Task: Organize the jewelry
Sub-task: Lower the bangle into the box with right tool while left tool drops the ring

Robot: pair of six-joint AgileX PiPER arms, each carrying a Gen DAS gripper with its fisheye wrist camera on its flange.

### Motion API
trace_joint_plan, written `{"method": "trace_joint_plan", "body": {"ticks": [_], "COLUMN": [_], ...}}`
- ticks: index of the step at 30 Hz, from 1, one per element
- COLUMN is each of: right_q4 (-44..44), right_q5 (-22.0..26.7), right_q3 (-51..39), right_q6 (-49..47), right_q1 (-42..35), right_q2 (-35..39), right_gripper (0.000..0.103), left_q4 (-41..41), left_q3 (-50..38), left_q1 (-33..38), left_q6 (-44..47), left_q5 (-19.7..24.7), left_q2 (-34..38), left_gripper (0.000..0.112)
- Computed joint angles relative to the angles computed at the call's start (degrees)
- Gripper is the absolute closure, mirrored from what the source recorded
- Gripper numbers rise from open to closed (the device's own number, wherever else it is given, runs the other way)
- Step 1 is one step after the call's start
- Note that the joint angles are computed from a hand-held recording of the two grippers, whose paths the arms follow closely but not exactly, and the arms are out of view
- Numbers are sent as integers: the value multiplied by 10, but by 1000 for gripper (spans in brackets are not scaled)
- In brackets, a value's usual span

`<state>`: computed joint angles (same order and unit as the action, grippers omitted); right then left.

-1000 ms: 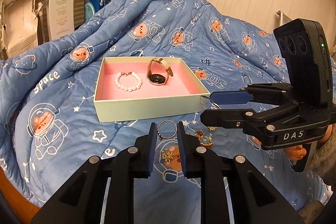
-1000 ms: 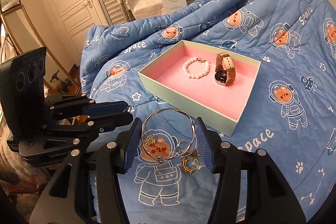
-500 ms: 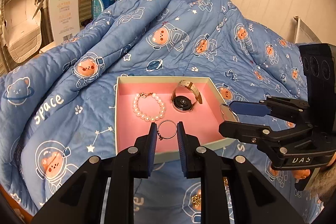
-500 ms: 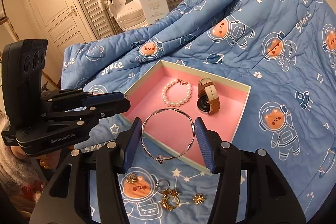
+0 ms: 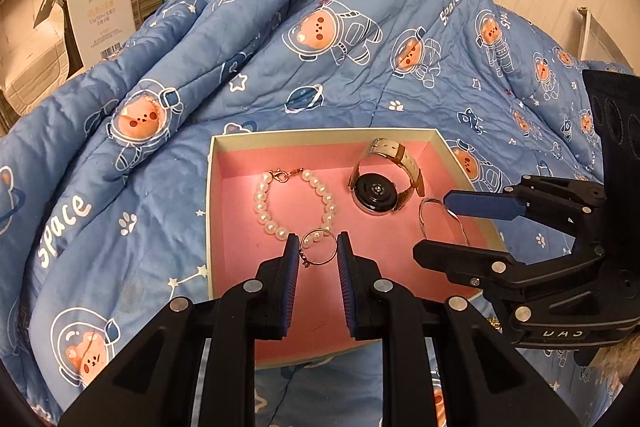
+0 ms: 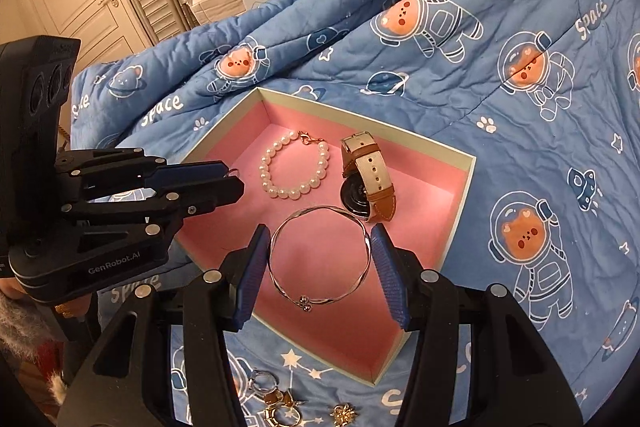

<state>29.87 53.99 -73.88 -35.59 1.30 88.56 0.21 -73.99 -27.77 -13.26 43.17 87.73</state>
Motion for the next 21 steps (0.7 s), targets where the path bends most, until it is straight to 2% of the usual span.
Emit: {"method": "trace_joint_plan", "body": {"ticks": [7, 21], "right_q4": [-51, -122], "right_q5": [12, 52], "right_q3": [-35, -91], "right_q6": [30, 41], "right_q1": [24, 60], "right_q2": [42, 89], "right_gripper": [51, 51], "left_q4": [-16, 12], "left_q3": [-26, -87], "left_q1": [0, -12], "left_q6": [25, 66], "left_q5": [27, 85], "left_q2": [39, 92], "left_gripper": [93, 93]}}
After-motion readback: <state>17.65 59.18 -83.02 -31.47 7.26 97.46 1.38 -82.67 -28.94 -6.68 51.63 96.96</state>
